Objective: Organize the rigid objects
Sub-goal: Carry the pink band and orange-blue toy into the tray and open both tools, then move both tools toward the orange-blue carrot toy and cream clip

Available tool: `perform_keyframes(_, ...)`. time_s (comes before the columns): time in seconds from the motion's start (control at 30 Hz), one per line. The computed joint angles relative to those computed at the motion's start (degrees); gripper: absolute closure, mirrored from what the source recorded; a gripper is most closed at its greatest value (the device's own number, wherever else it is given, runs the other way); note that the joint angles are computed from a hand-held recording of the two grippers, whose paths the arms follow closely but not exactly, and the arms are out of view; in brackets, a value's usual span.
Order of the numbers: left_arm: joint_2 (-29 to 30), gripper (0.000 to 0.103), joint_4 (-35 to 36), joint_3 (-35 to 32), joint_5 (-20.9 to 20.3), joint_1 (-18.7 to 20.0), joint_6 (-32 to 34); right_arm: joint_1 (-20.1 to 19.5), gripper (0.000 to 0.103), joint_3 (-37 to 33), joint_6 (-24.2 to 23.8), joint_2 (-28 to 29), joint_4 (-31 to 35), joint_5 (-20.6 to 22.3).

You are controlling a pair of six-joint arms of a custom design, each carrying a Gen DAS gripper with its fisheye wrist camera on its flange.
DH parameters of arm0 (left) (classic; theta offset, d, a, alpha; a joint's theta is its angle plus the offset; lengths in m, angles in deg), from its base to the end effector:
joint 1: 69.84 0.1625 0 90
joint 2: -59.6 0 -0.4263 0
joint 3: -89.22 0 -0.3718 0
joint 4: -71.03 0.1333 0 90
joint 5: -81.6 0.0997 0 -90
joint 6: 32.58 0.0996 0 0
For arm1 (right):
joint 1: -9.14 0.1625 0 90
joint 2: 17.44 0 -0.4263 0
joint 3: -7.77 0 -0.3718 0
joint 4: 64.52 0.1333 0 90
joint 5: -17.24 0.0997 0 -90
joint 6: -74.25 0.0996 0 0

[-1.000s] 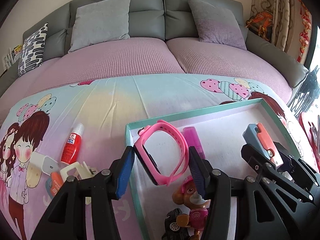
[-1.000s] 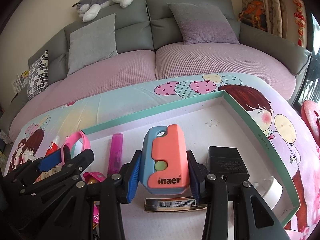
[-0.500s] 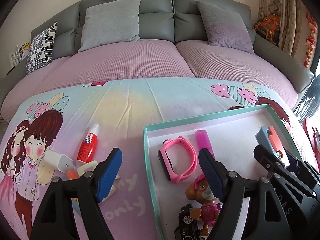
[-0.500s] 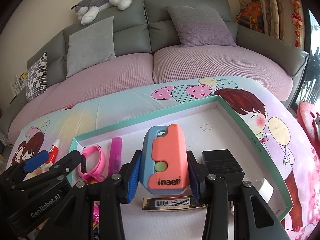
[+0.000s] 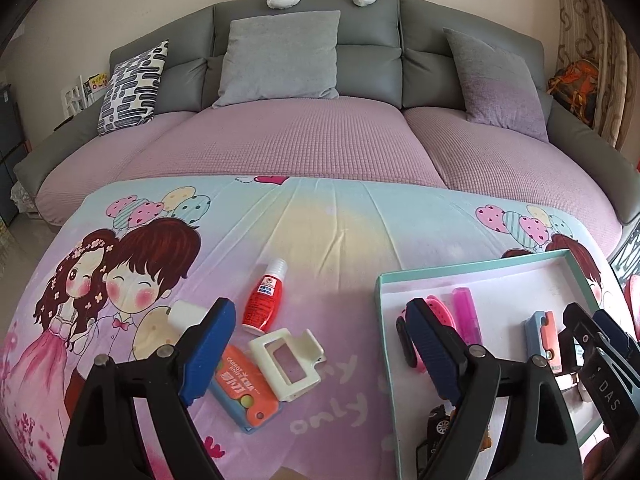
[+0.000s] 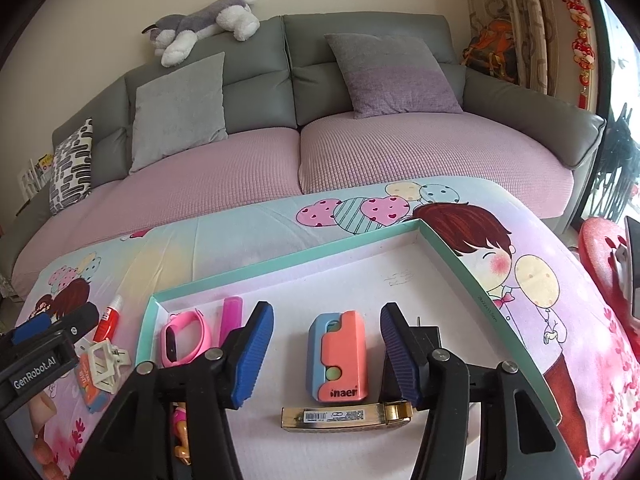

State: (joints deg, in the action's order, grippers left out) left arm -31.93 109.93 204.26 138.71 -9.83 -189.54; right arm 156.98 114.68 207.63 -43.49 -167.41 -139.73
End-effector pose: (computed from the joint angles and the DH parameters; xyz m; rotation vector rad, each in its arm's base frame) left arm 0.0224 -0.3361 0.3200 0.9624 2.3385 -0.6633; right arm 0.3975 -0.2007 -0.1244 -0.4508 -1.8443 1.2558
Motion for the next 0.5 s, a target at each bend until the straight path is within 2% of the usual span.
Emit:
perform_keyframes(0.07, 0.4, 0.008, 0.0, -0.7, -0.5, 0.9, -0.1, -0.2, 0.038, 0.0, -0.4, 0.1, -0.2, 0.1)
perform_keyframes(0.2, 1.1, 0.008, -0.2, -1.7, -1.7, 2.4, -0.4, -0.4, 0.027, -0.3, -0.4, 0.3, 0.4, 0.3)
perform_keyframes(0.27, 1.5, 0.008, -0.3, -2.3, -1.8, 3.3, -0.5, -0.4, 0.019, -0.5, -0.3, 0.5, 0.6, 0.4)
perform_keyframes(0.5, 2.7, 0.008, 0.0, -3.4, -3.6, 4.8, -1.3, -0.6, 0.005, -0.6, -0.6, 0.7, 0.9, 0.3)
